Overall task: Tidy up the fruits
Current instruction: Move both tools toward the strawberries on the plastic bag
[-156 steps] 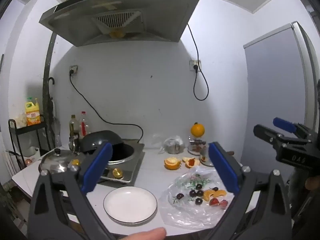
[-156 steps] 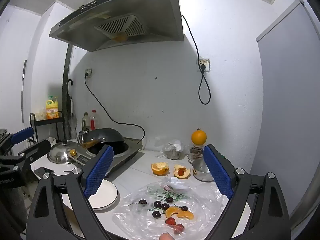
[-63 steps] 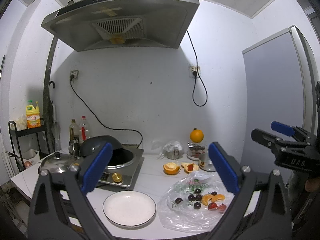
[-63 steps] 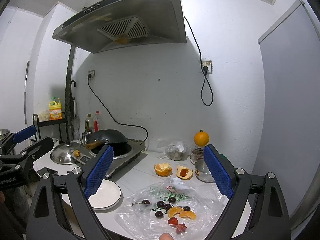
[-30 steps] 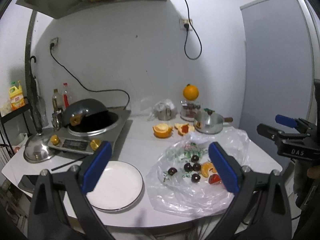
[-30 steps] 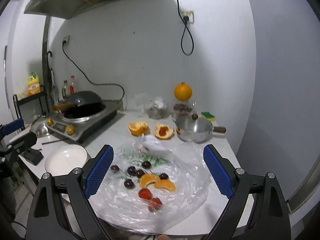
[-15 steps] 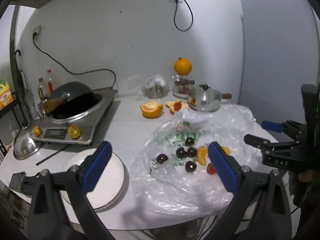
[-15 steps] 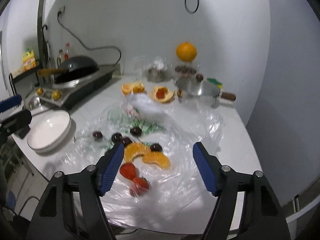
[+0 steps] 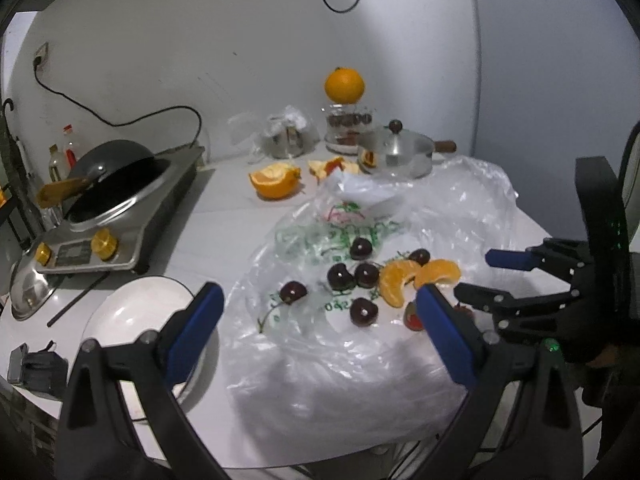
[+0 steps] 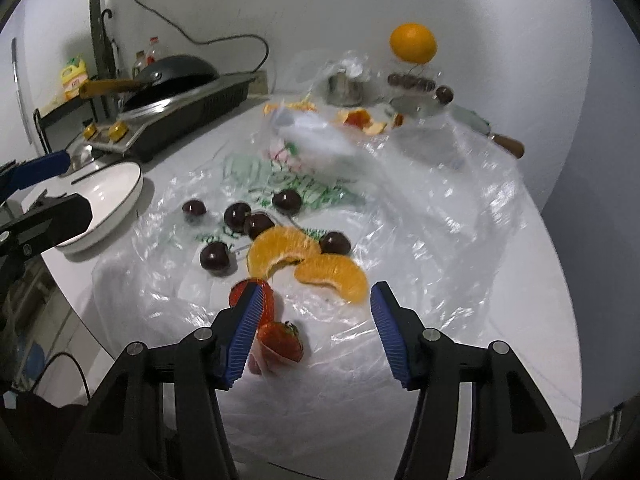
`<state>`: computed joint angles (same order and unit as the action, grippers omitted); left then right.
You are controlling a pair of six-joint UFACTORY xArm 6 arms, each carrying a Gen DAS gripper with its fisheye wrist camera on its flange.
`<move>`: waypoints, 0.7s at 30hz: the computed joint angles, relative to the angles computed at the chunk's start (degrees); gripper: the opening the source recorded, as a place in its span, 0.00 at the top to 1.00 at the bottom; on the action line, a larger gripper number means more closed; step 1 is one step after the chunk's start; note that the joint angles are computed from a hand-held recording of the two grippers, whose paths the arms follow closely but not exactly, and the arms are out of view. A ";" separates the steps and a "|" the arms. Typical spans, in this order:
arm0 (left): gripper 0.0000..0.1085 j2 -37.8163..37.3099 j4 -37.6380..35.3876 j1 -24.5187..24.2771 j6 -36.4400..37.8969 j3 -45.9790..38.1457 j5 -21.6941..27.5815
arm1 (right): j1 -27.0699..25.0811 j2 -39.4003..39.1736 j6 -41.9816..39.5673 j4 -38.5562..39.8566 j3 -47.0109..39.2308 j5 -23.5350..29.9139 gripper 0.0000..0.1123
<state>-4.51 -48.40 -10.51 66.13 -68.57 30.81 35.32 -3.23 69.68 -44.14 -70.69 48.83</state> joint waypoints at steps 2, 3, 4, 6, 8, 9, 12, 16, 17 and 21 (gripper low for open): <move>0.10 0.48 1.07 -0.55 -0.56 0.06 -0.28 | -0.41 -0.01 -0.65 1.03 0.77 -1.17 0.47; 0.10 0.74 1.57 -0.79 -0.89 0.04 -0.38 | -0.56 0.02 -1.08 1.62 1.08 -1.68 0.47; 0.10 1.00 1.99 -0.96 -1.16 -0.07 -0.44 | -0.62 0.02 -1.37 2.07 1.41 -2.07 0.47; 0.10 1.55 3.08 -1.32 -1.72 -0.22 -0.64 | -0.77 -0.15 -2.00 3.03 2.17 -3.12 0.47; 0.10 2.03 3.98 -1.50 -2.02 -0.30 -0.61 | -1.04 -0.62 -2.20 3.68 2.99 -4.63 0.47; 0.10 2.19 4.47 -1.56 -2.19 -0.29 -0.62 | -1.15 -0.84 -2.40 3.93 3.36 -5.19 0.47; 0.10 2.59 5.89 -1.93 -2.51 -0.12 -0.87 | -1.21 -0.90 -3.09 4.83 3.62 -6.18 0.47; 0.10 2.86 7.17 -2.38 -2.47 0.10 -0.91 | -1.04 -0.50 -4.28 6.20 3.51 -7.16 0.47; 0.10 2.90 7.37 -2.49 -2.45 0.15 -0.94 | -0.99 -0.25 -4.63 6.76 3.40 -7.31 0.47; 0.10 3.12 8.05 -2.79 -2.49 0.23 -0.80 | -1.29 0.24 -5.30 9.01 4.37 -9.63 0.61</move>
<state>-1.38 -40.35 -13.31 63.64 -68.34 30.01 34.04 -2.99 64.38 -35.13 -66.31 39.20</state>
